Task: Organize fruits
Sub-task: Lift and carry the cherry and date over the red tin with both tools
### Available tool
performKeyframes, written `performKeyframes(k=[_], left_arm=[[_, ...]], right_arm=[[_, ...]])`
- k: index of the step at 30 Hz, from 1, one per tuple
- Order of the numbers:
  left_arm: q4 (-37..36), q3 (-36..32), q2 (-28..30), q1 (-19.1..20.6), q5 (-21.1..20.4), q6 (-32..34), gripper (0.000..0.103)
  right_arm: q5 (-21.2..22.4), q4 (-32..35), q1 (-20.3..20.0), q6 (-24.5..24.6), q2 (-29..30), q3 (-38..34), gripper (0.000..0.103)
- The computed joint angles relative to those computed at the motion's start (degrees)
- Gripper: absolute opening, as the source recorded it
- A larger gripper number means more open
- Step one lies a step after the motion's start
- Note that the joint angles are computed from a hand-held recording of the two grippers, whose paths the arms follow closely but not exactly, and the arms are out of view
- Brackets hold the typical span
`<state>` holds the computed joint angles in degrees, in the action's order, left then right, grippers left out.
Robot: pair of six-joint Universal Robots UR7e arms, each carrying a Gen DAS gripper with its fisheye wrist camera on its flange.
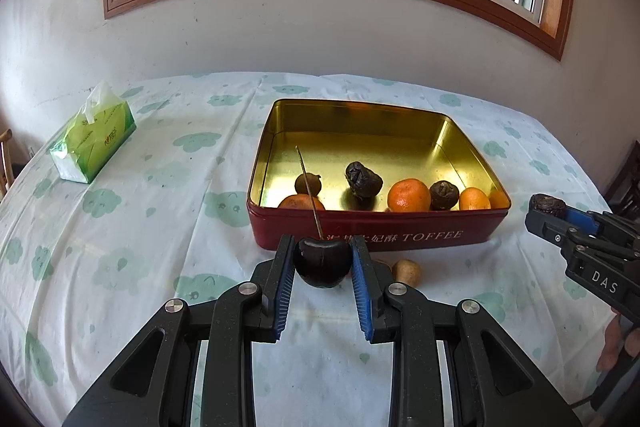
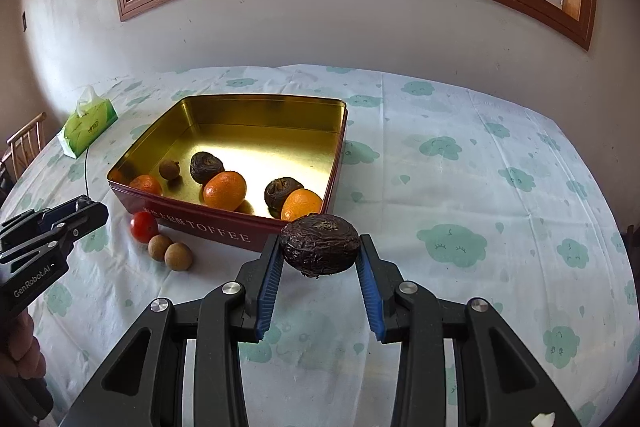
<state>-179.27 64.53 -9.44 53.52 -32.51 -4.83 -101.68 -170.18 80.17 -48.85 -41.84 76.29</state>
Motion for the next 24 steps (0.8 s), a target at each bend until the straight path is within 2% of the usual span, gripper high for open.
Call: performKeyframes(k=[14, 24], left_arm=[[-0.4, -7.1, 2.3, 1.4, -0.6, 4.9, 0.028], [4.4, -15.8, 5.6, 3.3, -2.4, 8.0, 0.028]], right_arm=[[0.4, 2.6, 1.7, -1.4, 3.9, -4.9, 0.035], [-0.4, 4.9, 2.5, -1.7, 8.1, -10.5, 0.035]])
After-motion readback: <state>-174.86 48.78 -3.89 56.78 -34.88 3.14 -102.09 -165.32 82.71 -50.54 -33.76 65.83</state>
